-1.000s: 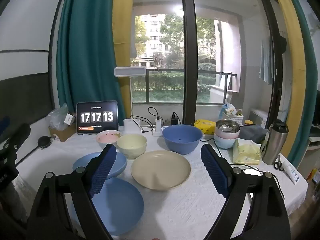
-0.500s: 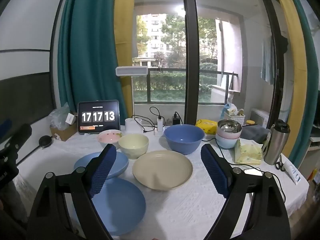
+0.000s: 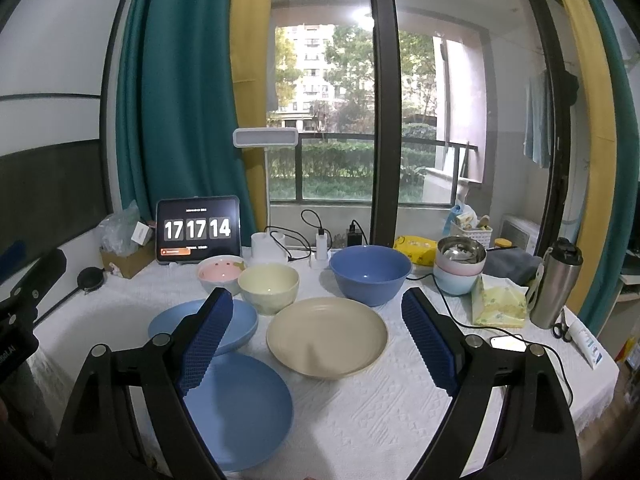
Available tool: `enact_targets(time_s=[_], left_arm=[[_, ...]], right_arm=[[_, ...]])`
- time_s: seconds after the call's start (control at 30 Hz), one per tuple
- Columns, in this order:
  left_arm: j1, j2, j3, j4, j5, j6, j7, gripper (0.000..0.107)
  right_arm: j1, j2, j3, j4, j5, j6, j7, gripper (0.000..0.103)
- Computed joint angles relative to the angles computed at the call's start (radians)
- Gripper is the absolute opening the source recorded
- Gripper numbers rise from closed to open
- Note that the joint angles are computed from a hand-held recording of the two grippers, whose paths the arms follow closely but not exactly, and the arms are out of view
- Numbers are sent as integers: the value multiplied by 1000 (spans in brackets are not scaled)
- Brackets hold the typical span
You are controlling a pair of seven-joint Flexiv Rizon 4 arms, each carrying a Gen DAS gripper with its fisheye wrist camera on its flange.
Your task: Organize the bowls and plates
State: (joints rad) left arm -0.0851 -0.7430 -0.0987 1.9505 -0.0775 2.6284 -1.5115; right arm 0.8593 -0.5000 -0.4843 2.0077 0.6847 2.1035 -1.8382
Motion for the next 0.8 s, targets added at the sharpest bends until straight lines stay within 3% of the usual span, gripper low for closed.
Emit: enact_targets(time_s=[0.8], left_arm=[[5, -2, -2, -6, 16, -11, -15, 102]], right_arm=[[4, -5, -9, 4, -17, -9, 20, 89]])
